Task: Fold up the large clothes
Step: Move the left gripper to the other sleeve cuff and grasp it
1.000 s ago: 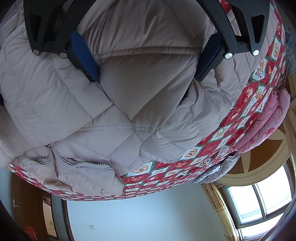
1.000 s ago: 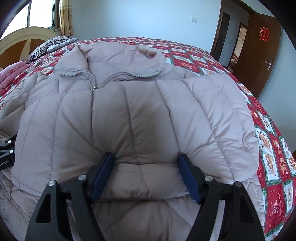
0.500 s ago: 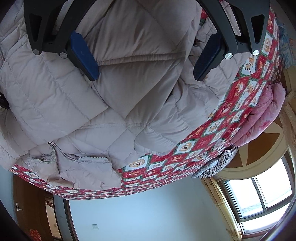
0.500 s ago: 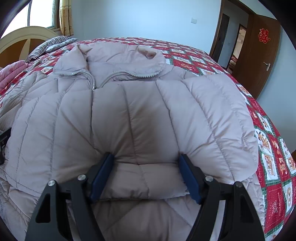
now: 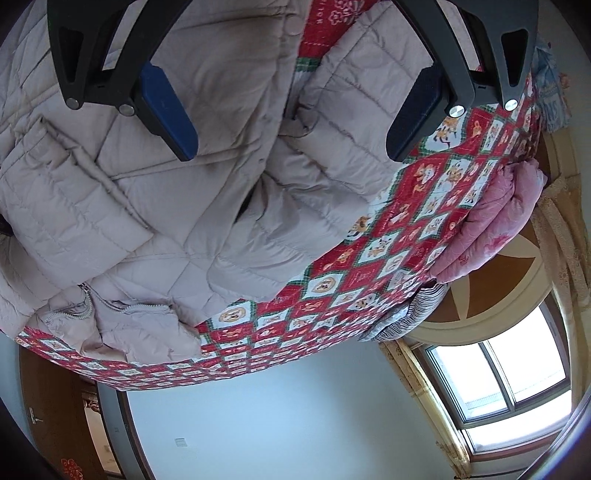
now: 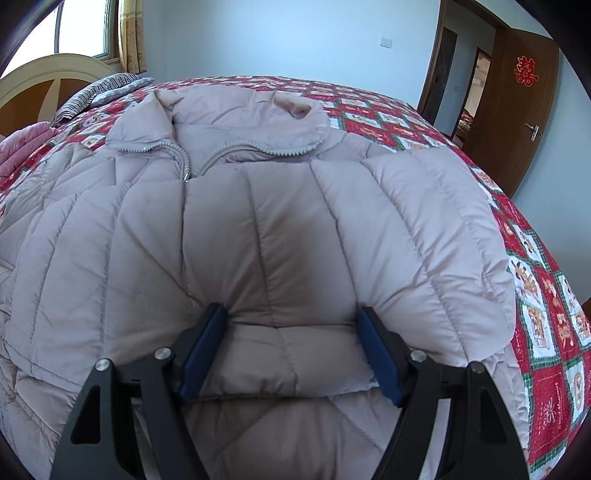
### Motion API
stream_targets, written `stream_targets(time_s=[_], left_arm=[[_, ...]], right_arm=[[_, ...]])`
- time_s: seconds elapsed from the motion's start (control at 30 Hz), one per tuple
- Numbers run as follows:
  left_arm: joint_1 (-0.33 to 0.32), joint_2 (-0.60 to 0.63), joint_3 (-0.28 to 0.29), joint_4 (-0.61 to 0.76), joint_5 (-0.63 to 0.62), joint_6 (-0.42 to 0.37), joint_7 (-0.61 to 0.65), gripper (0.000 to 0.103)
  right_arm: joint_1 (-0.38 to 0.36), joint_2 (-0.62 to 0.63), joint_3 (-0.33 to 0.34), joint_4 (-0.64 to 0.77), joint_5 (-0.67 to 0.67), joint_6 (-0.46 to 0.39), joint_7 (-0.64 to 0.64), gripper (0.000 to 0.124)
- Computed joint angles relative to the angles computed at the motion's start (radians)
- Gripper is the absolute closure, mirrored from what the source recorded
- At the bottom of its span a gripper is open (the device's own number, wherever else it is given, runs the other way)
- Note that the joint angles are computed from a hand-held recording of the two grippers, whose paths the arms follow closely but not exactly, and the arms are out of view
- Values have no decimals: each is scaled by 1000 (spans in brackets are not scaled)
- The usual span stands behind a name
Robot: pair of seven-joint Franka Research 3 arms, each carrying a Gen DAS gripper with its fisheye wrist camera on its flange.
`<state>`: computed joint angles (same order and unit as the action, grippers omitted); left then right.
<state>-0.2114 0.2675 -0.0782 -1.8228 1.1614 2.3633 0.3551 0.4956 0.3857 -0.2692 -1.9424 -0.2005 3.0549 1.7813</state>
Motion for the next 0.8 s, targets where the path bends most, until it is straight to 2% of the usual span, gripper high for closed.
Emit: stream_targets(time_s=[0.2, 0.47, 0.63, 0.8], left_arm=[[48, -149, 0, -182, 21, -11, -75, 1], [184, -369, -16, -477, -51, -86, -167, 1], [264, -462, -15, -592, -113, 33, -241, 1], [294, -433, -34, -594, -108, 117, -257, 1]], right_arm=[[2, -1, -2, -1, 1, 0, 0, 47], [19, -4, -21, -5, -12, 7, 14, 47], [20, -3, -24, -6, -14, 10, 15, 47], [53, -2, -60, -10, -37, 14, 40, 47]])
